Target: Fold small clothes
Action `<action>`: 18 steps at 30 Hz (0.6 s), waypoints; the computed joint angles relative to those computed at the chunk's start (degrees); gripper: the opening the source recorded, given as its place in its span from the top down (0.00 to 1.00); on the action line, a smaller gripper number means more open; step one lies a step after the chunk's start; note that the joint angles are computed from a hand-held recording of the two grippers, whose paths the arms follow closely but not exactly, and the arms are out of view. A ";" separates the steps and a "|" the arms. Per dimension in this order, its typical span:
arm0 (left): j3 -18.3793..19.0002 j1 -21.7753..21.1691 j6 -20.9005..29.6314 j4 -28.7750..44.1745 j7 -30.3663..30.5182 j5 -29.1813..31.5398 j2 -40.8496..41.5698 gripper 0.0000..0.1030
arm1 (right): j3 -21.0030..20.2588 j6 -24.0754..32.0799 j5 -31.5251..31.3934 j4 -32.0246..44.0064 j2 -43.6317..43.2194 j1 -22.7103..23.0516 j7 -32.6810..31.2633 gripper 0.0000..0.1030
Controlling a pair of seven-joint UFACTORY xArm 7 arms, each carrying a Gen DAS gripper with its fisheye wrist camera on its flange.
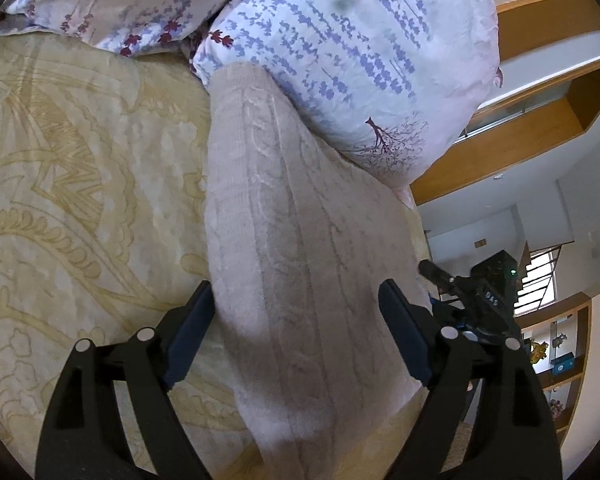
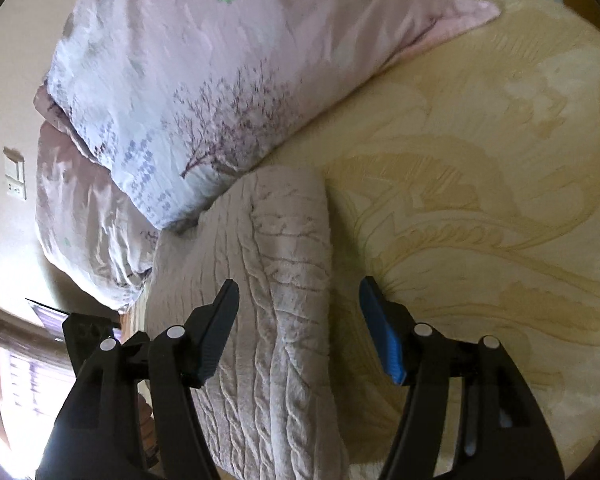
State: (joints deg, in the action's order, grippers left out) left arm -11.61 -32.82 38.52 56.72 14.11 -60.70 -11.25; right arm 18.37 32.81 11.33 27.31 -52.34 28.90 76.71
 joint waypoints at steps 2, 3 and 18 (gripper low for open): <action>0.12 -0.16 0.19 0.31 0.64 -1.20 0.44 0.21 | -0.54 -2.31 0.68 -0.80 0.68 1.15 -0.96 0.38; 0.14 -0.16 0.15 0.28 1.00 -1.73 0.49 0.21 | -0.88 -3.14 0.90 -0.95 1.02 1.72 -1.57 0.38; 0.97 0.10 0.72 -1.94 7.36 -10.88 -1.86 0.63 | 0.07 -16.73 2.91 -3.30 3.16 5.30 -1.80 0.72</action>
State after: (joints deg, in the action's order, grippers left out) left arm -10.64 -32.72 39.24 54.78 21.48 -71.59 -13.12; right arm 18.44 16.07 14.24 24.01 -49.19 34.19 74.90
